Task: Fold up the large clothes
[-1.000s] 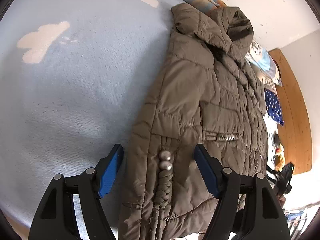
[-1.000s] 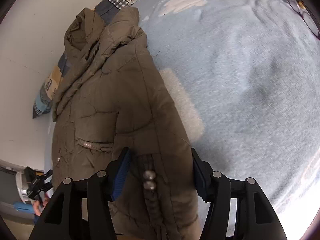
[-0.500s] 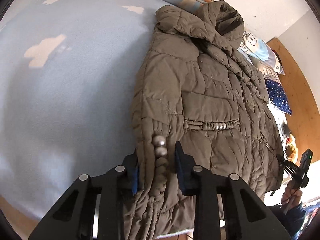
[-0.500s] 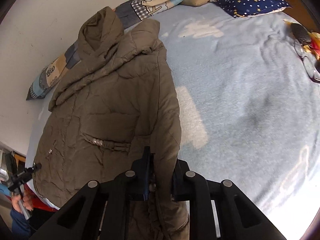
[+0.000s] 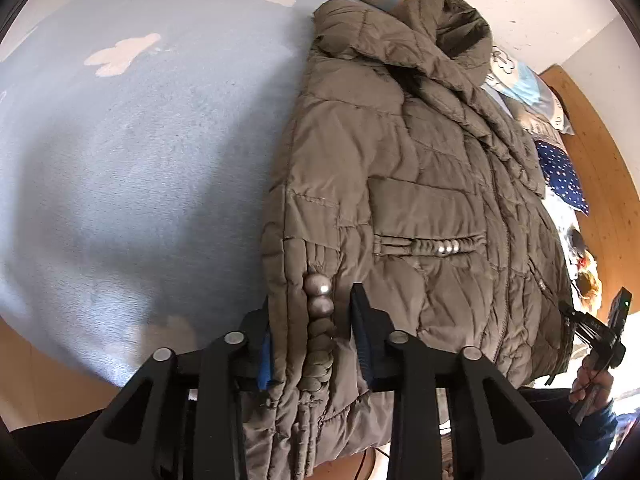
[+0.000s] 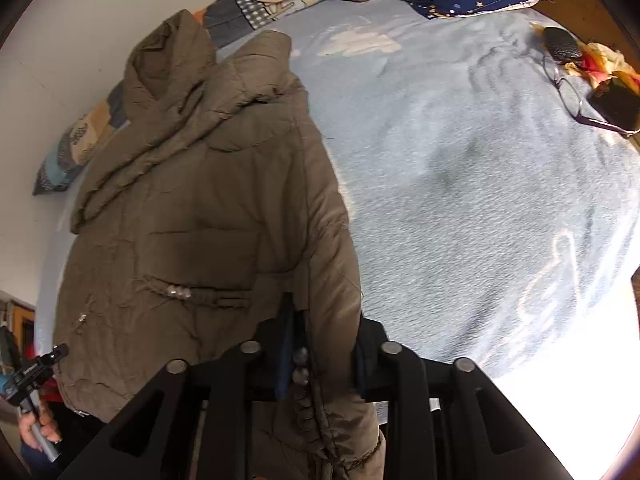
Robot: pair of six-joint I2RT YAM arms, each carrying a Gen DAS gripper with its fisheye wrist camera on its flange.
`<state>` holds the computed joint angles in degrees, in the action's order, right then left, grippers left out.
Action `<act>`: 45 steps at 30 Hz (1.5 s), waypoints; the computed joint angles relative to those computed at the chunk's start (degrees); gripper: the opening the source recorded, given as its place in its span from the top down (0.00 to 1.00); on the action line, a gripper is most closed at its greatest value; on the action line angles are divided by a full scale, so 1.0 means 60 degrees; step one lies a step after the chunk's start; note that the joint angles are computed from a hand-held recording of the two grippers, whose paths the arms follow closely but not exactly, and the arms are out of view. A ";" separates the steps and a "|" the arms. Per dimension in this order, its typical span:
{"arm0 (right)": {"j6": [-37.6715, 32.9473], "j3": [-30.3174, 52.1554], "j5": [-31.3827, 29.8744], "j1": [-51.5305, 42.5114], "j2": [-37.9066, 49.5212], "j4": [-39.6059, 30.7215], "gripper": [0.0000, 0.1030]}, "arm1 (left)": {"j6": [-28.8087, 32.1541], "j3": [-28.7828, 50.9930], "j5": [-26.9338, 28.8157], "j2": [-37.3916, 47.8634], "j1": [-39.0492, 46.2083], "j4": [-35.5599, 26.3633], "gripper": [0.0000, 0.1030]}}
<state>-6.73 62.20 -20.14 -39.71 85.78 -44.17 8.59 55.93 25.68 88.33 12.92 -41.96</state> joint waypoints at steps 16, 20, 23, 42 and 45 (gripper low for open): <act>0.1341 -0.0195 -0.0475 0.0574 -0.2394 0.0257 0.45 | -0.0700 0.0658 -0.0114 -0.2970 -0.0100 -0.0676 0.37; 0.1667 0.0031 -0.0413 0.1488 -0.2943 -0.0056 0.45 | -0.1065 0.1513 -0.0124 -0.3245 -0.0617 -0.1024 0.35; 0.1764 0.0290 -0.0339 0.2027 -0.3396 -0.0424 0.45 | -0.1417 0.2143 -0.0222 -0.3421 -0.1110 -0.1303 0.34; 0.2451 0.5809 -0.0472 0.4161 -0.0995 -0.2168 0.45 | -0.2467 0.8820 -0.2141 0.0222 -0.4264 -0.3102 0.30; 0.2404 0.7330 -0.0664 0.4009 -0.0036 -0.2594 0.45 | -0.2523 1.1342 -0.2167 0.2005 -0.4412 -0.4053 0.30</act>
<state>7.69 106.18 -24.12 -15.66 85.56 -59.73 -6.54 123.98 12.68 100.36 -13.55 -66.28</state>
